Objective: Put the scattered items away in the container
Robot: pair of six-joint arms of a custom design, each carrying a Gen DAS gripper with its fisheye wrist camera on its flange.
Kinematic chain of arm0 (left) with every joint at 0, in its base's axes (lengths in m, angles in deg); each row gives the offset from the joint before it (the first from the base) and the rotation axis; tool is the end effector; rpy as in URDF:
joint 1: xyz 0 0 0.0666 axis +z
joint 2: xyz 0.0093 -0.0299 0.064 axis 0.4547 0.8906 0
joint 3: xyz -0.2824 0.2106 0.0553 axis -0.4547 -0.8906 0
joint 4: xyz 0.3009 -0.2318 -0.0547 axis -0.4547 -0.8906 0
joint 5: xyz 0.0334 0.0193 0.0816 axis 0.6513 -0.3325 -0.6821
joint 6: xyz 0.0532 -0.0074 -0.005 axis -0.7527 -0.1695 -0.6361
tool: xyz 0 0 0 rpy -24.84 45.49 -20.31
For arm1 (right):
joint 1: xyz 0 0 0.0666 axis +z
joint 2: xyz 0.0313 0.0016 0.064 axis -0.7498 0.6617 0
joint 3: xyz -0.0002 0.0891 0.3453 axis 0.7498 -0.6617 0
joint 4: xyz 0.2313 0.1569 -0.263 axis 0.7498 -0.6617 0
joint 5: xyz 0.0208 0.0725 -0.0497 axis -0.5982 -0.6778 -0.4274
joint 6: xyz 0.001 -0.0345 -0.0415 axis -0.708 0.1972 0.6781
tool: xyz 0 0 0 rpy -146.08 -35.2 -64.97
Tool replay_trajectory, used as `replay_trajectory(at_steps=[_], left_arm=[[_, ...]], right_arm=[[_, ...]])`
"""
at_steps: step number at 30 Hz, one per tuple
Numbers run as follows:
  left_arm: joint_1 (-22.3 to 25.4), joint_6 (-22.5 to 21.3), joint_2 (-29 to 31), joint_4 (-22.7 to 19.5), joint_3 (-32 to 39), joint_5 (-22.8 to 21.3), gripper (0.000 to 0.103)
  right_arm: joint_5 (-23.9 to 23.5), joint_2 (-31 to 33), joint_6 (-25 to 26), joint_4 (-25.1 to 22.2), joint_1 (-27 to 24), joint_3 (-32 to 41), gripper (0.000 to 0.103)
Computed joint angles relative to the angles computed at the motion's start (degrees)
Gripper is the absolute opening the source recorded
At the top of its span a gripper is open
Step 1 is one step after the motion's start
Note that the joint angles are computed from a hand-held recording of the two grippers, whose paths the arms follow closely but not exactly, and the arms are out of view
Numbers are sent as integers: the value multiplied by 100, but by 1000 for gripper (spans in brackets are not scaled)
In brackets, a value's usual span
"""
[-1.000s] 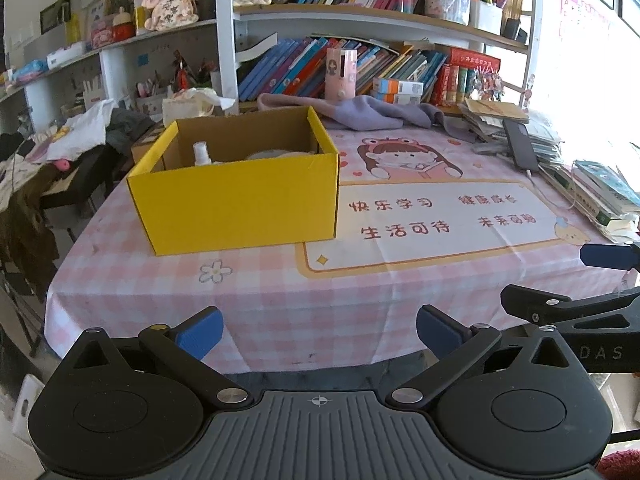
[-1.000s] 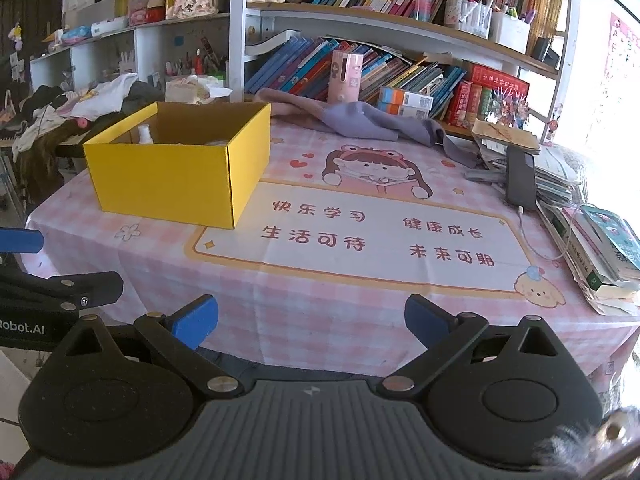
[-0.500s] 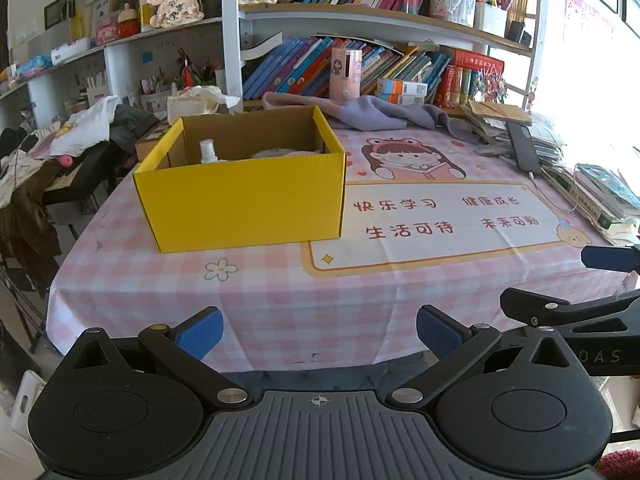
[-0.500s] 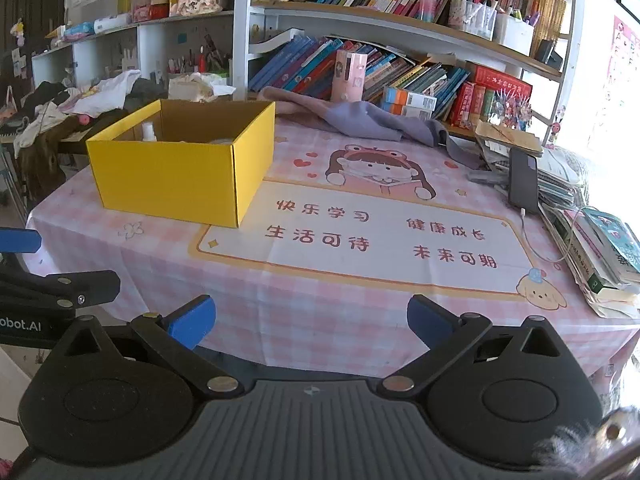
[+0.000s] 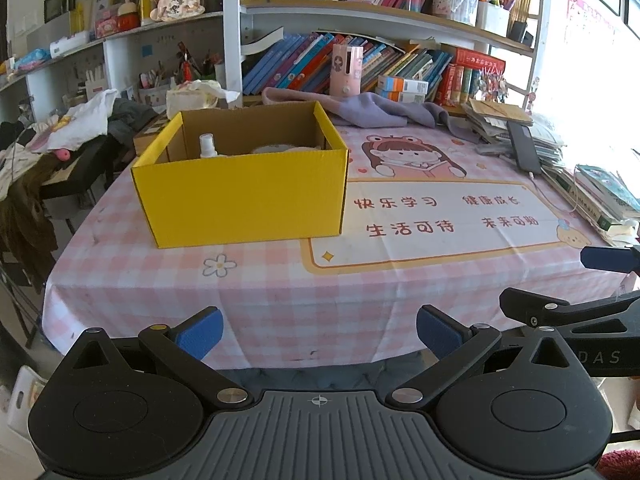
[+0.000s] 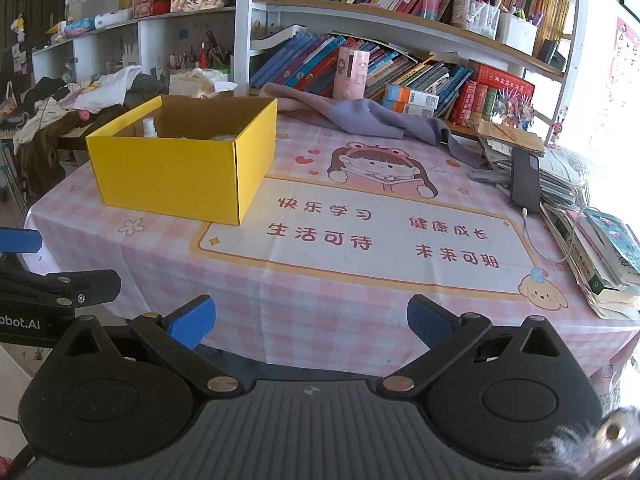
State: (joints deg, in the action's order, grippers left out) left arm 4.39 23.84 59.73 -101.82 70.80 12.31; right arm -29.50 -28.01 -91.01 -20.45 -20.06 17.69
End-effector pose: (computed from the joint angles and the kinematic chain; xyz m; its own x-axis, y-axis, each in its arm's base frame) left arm 0.3263 -0.1253 0.4016 -0.6593 -0.0517 -0.7501 -0.0399 0.9986 -0.0338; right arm 0.3376 0.1744 0.4075 -0.5788 -0.2406 -0.7792 -0.2894 0.9539 -0.0795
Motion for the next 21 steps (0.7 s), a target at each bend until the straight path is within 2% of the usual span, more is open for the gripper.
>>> replay_trajectory(at_steps=[21], left_arm=[[70, -6, 91, 52, 32, 255, 103]], right_arm=[[-16, 30, 43, -47, -97, 17, 103]])
